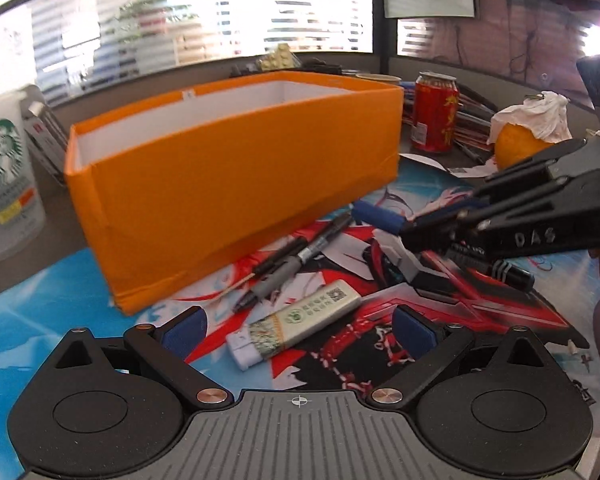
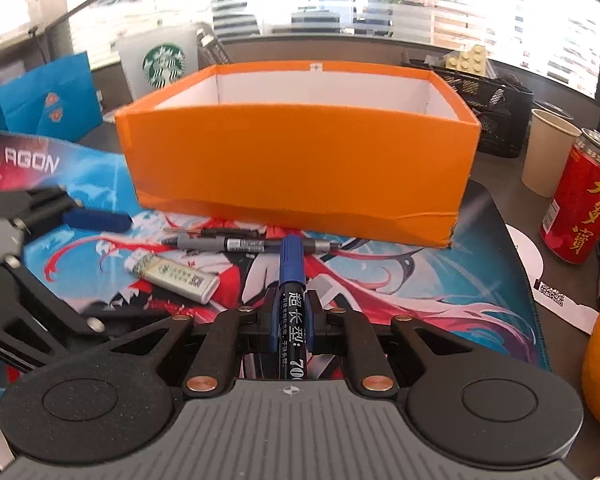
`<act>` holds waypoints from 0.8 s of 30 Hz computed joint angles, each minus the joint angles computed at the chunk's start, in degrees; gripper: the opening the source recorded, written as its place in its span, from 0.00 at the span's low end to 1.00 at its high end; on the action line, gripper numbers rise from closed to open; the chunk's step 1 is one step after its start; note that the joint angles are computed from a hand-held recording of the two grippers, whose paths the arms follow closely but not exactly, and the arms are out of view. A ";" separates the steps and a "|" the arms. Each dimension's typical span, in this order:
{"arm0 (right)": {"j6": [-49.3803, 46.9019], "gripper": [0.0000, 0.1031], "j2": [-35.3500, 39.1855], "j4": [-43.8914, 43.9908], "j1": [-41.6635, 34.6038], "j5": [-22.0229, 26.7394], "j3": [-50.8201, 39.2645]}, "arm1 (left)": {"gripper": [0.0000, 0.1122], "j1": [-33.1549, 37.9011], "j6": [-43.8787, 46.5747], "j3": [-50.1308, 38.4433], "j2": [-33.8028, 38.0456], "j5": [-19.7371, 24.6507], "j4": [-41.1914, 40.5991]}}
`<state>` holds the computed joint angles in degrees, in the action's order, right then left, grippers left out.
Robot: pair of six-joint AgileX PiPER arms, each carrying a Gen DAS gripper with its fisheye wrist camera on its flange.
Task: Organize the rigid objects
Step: 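Carry the blue marker toward the box with the right tool while the left tool grasps the white-green packet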
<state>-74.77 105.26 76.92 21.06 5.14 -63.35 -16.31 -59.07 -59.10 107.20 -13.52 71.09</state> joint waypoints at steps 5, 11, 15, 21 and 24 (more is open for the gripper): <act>-8.32 0.12 -1.11 9.34 -0.91 0.49 0.61 | 0.83 1.15 -12.05 0.18 -0.08 -4.80 12.74; -11.71 0.12 -2.69 13.03 -1.61 1.68 0.73 | 0.73 -1.54 -4.24 1.61 -0.86 -2.37 6.55; -11.61 0.12 -3.22 12.99 -1.73 1.88 0.14 | 0.61 -2.51 -13.34 -2.63 1.16 -1.85 15.81; -7.12 0.12 -4.30 8.24 -2.38 2.93 -1.01 | 0.36 -2.09 -17.29 -4.78 2.12 -4.78 21.97; -3.72 0.12 -5.05 4.07 -2.74 3.31 -2.28 | 0.25 -1.83 -16.03 -3.70 1.38 -5.85 21.30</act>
<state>-78.49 100.21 80.99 18.32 8.45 -65.62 -18.13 -75.10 -62.79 108.58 -19.37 92.40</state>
